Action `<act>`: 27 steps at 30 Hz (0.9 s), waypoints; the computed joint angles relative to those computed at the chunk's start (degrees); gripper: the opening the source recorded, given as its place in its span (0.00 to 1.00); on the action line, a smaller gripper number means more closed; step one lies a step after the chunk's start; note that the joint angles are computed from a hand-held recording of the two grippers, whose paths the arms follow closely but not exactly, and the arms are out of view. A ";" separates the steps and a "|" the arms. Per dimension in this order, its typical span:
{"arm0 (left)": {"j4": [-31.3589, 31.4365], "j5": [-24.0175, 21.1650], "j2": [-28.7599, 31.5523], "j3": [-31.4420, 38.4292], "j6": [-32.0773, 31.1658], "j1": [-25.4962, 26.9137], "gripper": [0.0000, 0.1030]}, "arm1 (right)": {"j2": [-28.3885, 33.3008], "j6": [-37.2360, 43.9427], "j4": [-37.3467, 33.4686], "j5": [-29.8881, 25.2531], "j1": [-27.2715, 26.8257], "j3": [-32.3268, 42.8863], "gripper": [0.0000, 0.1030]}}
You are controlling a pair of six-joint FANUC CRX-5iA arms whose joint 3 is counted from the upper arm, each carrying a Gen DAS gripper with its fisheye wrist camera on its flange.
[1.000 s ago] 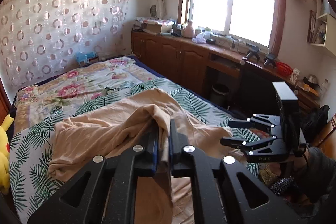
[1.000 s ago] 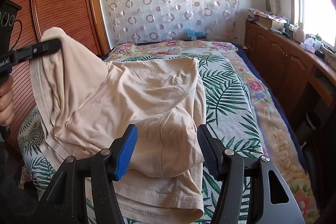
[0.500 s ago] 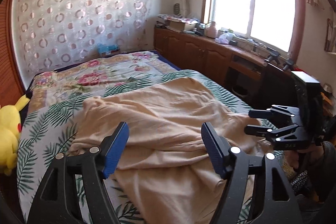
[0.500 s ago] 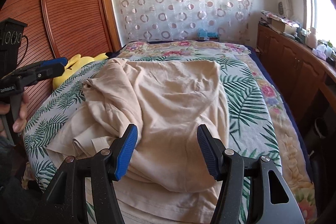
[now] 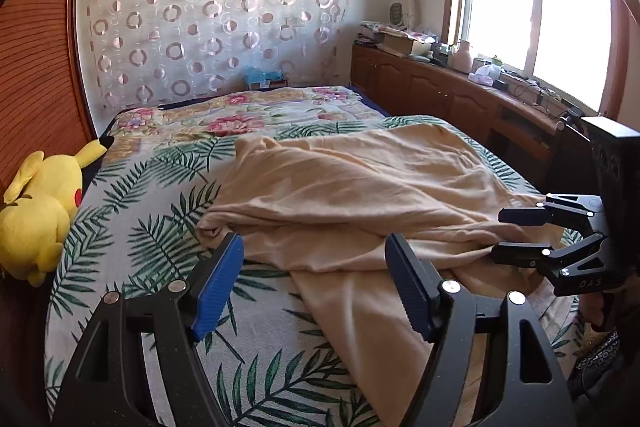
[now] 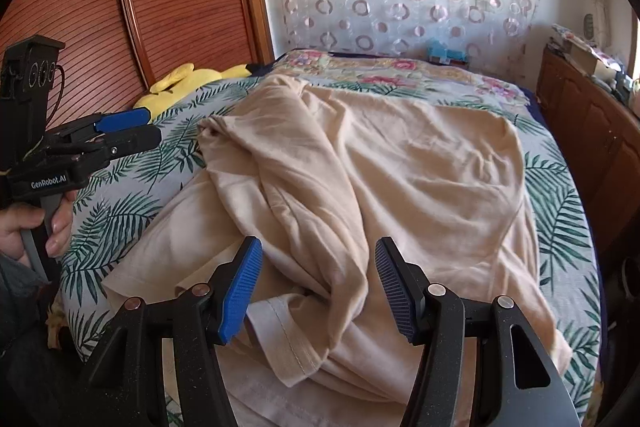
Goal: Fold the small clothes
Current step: 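Release the corner with the left tool while the right tool grasps the shirt edge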
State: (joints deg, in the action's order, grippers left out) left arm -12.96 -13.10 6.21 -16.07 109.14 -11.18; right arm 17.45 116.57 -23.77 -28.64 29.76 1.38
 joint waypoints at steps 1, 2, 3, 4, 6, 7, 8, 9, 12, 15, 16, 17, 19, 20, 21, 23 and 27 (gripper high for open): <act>0.32 0.30 0.13 -0.31 -0.02 0.15 0.72 | 0.56 0.13 0.00 -0.54 -0.05 0.62 0.59; 1.08 0.60 0.31 -0.71 -0.41 0.39 0.72 | 0.94 -0.37 0.52 -0.89 0.12 1.03 0.59; 2.82 1.18 0.50 -1.45 -1.67 0.73 0.72 | 1.26 -0.68 0.91 -1.11 0.19 1.31 0.59; 4.60 2.08 0.48 -2.41 -2.97 1.08 0.72 | 1.63 -0.61 1.05 -1.43 0.14 1.72 0.59; 6.44 3.15 0.41 -3.63 -3.96 1.49 0.72 | 2.01 -0.63 1.29 -1.84 0.10 2.04 0.59; 7.29 3.75 0.30 -4.33 -4.51 1.66 0.72 | 2.21 -0.78 1.51 -2.02 0.12 2.15 0.59; 8.44 4.02 0.20 -4.82 -5.24 1.87 0.72 | 2.32 -0.86 1.70 -2.17 0.13 2.19 0.59; 9.90 4.87 -0.11 -5.66 -6.20 2.10 0.72 | 2.64 -0.98 1.89 -2.35 0.12 2.42 0.59; 11.59 6.57 -0.82 -7.21 -7.12 2.32 0.72 | 2.49 -1.60 2.34 -2.22 0.47 2.08 0.59; 4.96 3.94 -0.52 -5.20 -0.65 1.61 0.72 | 2.65 0.03 1.07 -2.82 0.46 2.36 0.45; 4.06 3.51 -0.42 -4.97 0.28 1.41 0.72 | 2.62 0.57 0.91 -2.70 0.55 2.29 0.38; 3.62 3.28 -0.33 -4.91 0.84 1.22 0.72 | 2.44 1.01 0.78 -2.50 0.67 2.04 0.33; 3.29 3.11 -0.27 -4.94 1.25 1.06 0.72 | 1.94 1.79 0.95 -1.31 0.95 1.30 0.16; 3.15 3.18 -0.32 -5.06 1.30 1.05 0.72 | 1.67 1.99 1.03 -0.64 1.04 0.90 0.15; 3.17 3.16 -0.40 -5.19 1.18 1.11 0.72 | 1.40 2.44 0.69 -0.28 1.03 0.64 0.12; 2.42 3.61 -0.54 -5.44 1.87 1.11 0.72 | 0.66 4.42 -1.30 0.78 0.62 0.12 0.10; 4.46 4.61 -0.67 -6.38 0.23 1.57 0.72 | -2.49 9.49 -7.50 3.48 -1.05 -1.44 0.09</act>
State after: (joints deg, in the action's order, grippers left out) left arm -8.50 -8.49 5.54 -22.45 109.37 -9.61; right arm 14.95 126.05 -31.27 -25.16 28.71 -0.05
